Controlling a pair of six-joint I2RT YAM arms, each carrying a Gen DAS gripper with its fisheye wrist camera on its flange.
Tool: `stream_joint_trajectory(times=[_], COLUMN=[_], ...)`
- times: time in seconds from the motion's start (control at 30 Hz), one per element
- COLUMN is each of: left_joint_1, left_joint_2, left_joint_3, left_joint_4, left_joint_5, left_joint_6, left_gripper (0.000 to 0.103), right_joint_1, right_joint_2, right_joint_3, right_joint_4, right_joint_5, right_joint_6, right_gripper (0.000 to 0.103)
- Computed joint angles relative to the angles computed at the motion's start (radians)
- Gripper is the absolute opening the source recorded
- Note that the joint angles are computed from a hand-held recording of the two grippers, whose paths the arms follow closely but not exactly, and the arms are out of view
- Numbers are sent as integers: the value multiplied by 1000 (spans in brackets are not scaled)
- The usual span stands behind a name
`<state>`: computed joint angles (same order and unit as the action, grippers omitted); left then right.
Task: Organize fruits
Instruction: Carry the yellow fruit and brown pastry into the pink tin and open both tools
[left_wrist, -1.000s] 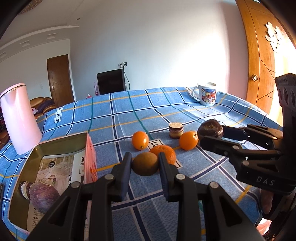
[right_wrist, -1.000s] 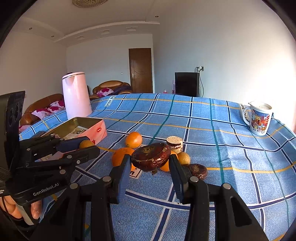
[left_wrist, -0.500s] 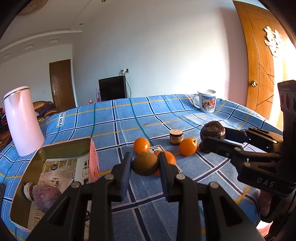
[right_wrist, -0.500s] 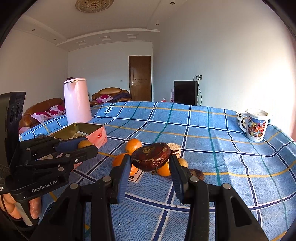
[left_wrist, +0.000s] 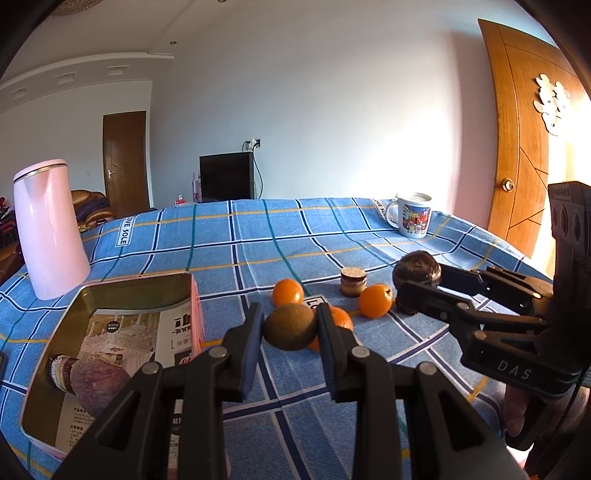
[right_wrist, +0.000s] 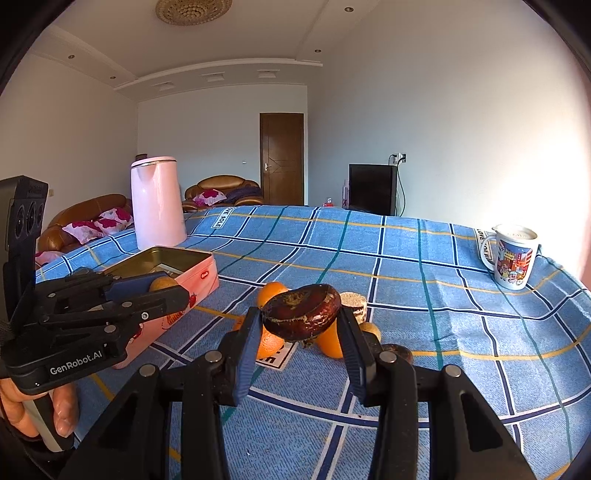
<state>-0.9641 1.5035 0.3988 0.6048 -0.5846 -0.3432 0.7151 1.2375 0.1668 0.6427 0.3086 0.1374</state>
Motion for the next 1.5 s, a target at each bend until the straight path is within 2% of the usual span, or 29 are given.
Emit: stream_joint_trajectory(times=[0.17,0.27,0.43,0.67,0.8,1.03,1.37,1.5], left_joint_1=[31,63,193,407,484,558,576,555], left_joint_2=[-88,-161,-302,-421,-389,-293,-227,-233], left_joint_3=[-40,-58,-115,-151,-132,-97,-55,-52], left_joint_4=[-33,-108,-178,-248,-254,-253,-288,-299], left_joint_5=[3,-27,23,160,241,301,307,272], left_joint_6=[-12,-29,-27,3,19,24,42,29], left_gripper=[31,31,31,31,31,31,31,31], right_joint_1=[29,36,84,147,170,191,191,199], right_joint_2=[20,56,160,341,447,597,685,674], right_joint_3=[76,145,285,489,594,737,849,837], right_joint_4=[-60,-99,-148,-208,-250,-350,-478,-475], right_joint_5=[-17,-67,-99,-124,-138,-145,-173,-166], right_joint_6=[-13,-7,-18,-30,-31,-14,1,6], right_gripper=[44,44,44,44,44,44,44,46])
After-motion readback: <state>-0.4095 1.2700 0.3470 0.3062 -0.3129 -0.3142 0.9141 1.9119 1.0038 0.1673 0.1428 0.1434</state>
